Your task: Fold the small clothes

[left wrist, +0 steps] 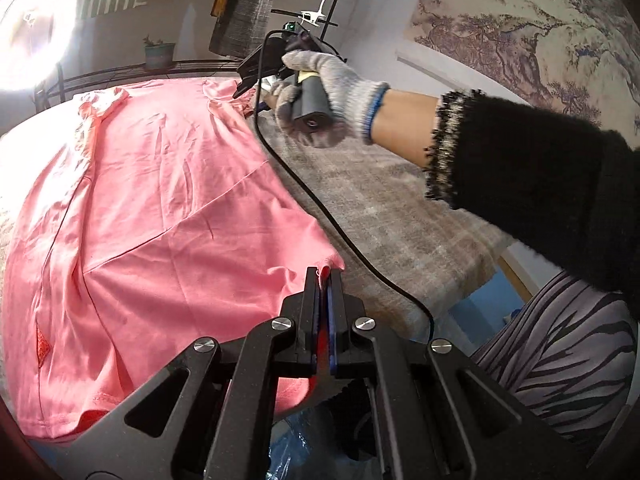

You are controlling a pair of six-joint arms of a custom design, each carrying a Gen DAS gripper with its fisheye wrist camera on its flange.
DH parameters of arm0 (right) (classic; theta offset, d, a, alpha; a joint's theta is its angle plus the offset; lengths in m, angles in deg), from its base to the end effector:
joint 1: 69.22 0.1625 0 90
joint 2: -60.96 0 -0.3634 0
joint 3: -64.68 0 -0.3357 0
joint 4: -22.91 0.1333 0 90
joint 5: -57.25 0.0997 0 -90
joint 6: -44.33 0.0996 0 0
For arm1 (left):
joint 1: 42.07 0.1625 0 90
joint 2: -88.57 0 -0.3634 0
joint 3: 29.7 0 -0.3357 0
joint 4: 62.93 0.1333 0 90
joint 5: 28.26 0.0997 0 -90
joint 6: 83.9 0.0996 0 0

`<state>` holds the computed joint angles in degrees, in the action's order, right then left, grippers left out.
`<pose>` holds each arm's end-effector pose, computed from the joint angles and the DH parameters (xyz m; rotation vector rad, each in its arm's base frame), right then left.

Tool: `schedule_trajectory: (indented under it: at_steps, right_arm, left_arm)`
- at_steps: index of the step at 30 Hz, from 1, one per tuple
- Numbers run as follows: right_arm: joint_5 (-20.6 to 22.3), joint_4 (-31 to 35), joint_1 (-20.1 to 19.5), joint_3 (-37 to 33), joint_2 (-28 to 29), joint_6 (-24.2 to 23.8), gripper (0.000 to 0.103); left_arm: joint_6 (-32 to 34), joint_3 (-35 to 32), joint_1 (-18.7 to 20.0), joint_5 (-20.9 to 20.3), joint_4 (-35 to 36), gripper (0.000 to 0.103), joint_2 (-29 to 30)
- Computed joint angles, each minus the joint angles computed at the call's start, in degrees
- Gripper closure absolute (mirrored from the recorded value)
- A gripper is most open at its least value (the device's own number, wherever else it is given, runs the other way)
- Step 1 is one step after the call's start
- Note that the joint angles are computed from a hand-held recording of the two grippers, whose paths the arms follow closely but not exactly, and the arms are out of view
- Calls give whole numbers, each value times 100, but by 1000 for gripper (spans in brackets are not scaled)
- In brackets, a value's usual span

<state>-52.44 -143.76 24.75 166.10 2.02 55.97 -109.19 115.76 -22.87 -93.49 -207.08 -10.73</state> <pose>0.1390 -0.5620 0.2255 -0.3301 -2.7319 0.9020 -0.2117 -0.2591 0.2033 1.0781 2.6850 -0.6075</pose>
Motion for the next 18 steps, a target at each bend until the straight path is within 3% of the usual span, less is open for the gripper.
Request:
schedule_trajectory:
  at_steps: [3, 6, 13, 18]
  right_arm:
    - [-67, -99, 18, -172, 222, 83, 61]
    - [-48, 171, 72, -399, 351, -33, 97]
    - [-1344, 548, 696, -1122, 858, -328, 102]
    - [-2306, 817, 1256, -1870, 1434, -758, 102]
  left_arm:
    - [-31, 21, 137, -34, -62, 102, -15]
    - [-108, 40, 289, -120, -41, 102, -124]
    - [-505, 81, 442, -141, 260, 102, -663]
    - [-869, 196, 264, 170, 761, 103, -1331]
